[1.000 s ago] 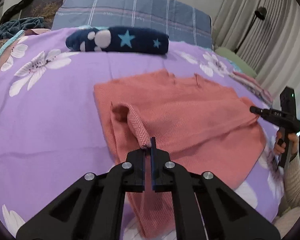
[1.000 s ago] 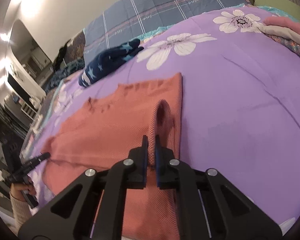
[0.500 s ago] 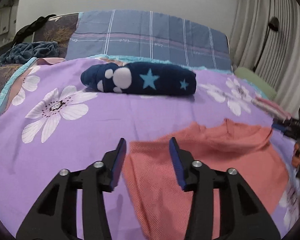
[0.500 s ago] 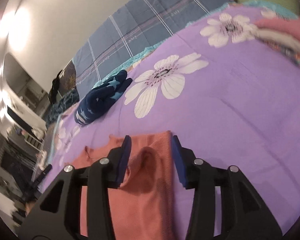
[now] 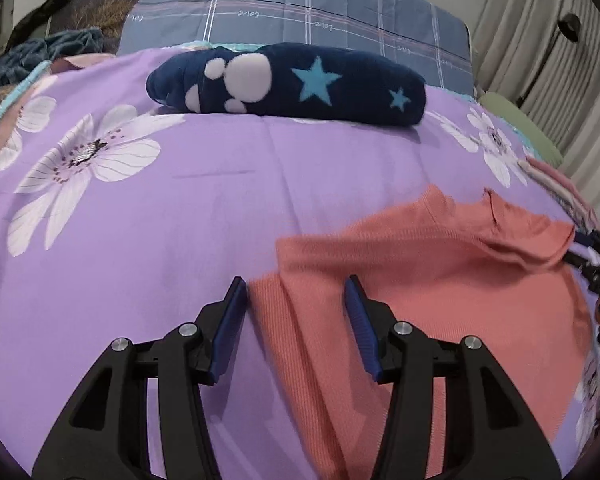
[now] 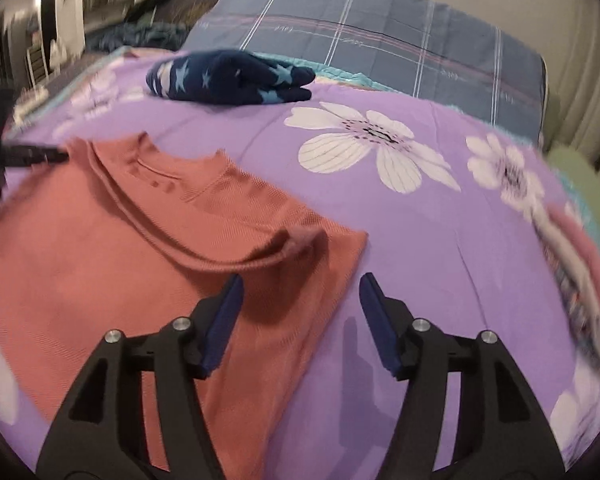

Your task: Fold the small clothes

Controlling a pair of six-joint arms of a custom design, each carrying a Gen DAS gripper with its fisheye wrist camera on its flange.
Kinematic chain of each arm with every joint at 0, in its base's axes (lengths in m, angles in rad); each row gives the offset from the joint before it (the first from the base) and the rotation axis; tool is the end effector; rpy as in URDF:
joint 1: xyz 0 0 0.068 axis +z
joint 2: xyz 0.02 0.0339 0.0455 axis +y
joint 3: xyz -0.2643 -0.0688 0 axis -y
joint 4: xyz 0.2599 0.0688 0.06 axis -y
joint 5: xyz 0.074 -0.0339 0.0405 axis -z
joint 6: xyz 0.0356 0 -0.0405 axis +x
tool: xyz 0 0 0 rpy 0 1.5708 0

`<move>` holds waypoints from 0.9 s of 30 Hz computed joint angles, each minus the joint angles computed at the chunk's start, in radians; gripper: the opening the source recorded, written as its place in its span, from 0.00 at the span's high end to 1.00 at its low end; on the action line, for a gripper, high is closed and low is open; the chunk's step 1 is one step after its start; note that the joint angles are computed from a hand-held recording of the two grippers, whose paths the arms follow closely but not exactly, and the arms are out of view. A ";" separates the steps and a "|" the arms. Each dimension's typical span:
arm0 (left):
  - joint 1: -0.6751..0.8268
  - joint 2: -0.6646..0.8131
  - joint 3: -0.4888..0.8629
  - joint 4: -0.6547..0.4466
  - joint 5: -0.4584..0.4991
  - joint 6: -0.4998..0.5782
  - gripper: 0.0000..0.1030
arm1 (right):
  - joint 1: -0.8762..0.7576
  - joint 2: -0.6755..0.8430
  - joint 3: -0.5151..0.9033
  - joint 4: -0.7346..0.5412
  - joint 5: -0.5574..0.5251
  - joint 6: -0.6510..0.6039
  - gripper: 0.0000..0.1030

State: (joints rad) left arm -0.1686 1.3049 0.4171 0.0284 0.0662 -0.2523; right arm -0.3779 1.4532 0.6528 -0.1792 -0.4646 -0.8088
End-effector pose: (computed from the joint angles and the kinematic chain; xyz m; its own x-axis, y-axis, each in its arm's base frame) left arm 0.2289 -0.0414 0.1218 -0.7755 -0.1207 -0.6197 0.0170 0.9772 -0.2115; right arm 0.2587 -0.0855 0.1434 -0.6035 -0.4563 -0.6539 -0.4908 0.8589 -0.1464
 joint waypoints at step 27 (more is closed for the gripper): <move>-0.022 0.024 0.055 0.004 -0.032 0.076 0.64 | 0.026 0.439 0.474 -0.261 -0.187 0.291 0.58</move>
